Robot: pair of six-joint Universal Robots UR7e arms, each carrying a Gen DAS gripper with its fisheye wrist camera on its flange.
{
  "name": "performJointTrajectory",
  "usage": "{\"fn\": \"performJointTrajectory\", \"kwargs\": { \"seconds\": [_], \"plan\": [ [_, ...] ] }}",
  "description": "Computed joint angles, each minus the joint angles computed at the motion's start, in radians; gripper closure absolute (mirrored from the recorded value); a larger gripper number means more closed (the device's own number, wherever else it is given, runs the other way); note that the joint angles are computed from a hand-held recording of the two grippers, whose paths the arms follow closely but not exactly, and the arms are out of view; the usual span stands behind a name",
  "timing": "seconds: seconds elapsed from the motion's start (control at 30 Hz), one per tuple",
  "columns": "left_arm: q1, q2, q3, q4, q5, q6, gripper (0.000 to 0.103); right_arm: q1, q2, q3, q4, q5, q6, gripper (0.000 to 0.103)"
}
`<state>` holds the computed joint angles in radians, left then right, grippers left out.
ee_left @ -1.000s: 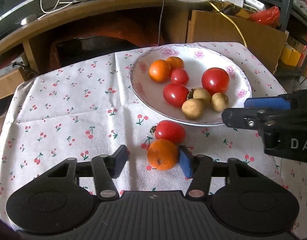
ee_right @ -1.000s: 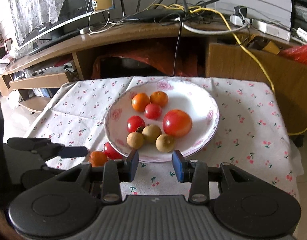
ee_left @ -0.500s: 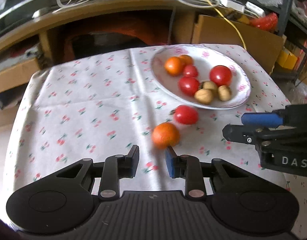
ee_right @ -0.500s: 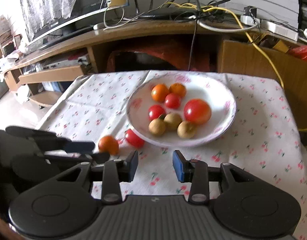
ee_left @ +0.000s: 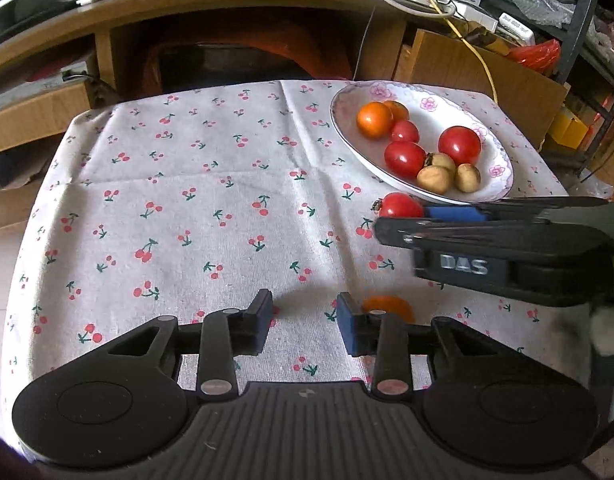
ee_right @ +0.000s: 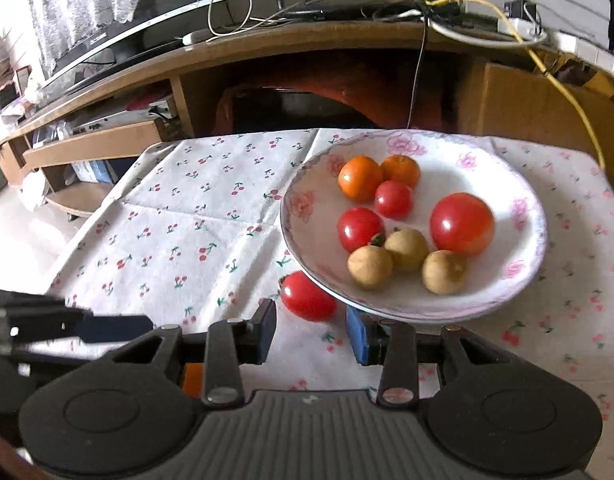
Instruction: Organize fruits
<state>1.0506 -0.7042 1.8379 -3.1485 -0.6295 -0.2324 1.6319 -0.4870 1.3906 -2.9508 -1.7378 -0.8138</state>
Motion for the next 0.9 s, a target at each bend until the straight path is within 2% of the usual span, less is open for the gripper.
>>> {"fn": "performJointTrajectory", "kwargs": {
  "seconds": [0.13,0.2,0.4,0.5,0.6,0.9],
  "plan": [
    [-0.004,0.0,0.008,0.001,0.009,0.017,0.056,0.007,0.019,0.019,-0.081,-0.007,-0.03,0.066],
    [-0.006,-0.01,0.016,0.02,0.004,0.005,0.052,0.009,0.021,0.027,-0.107,-0.017,-0.06,0.069],
    [-0.016,-0.017,0.03,0.011,-0.016,0.02,0.05,-0.008,-0.048,0.071,-0.04,-0.006,-0.036,0.07],
    [-0.022,-0.007,0.024,-0.009,-0.026,0.041,0.049,-0.02,-0.097,0.118,-0.038,-0.029,-0.069,0.07],
    [-0.025,-0.005,0.015,-0.011,-0.044,0.045,0.043,-0.032,-0.146,0.157,-0.023,-0.053,-0.091,0.07],
    [-0.032,0.049,-0.057,0.039,-0.077,0.082,0.043,-0.049,-0.239,0.228,0.028,-0.121,-0.149,0.07]
  ]
}}
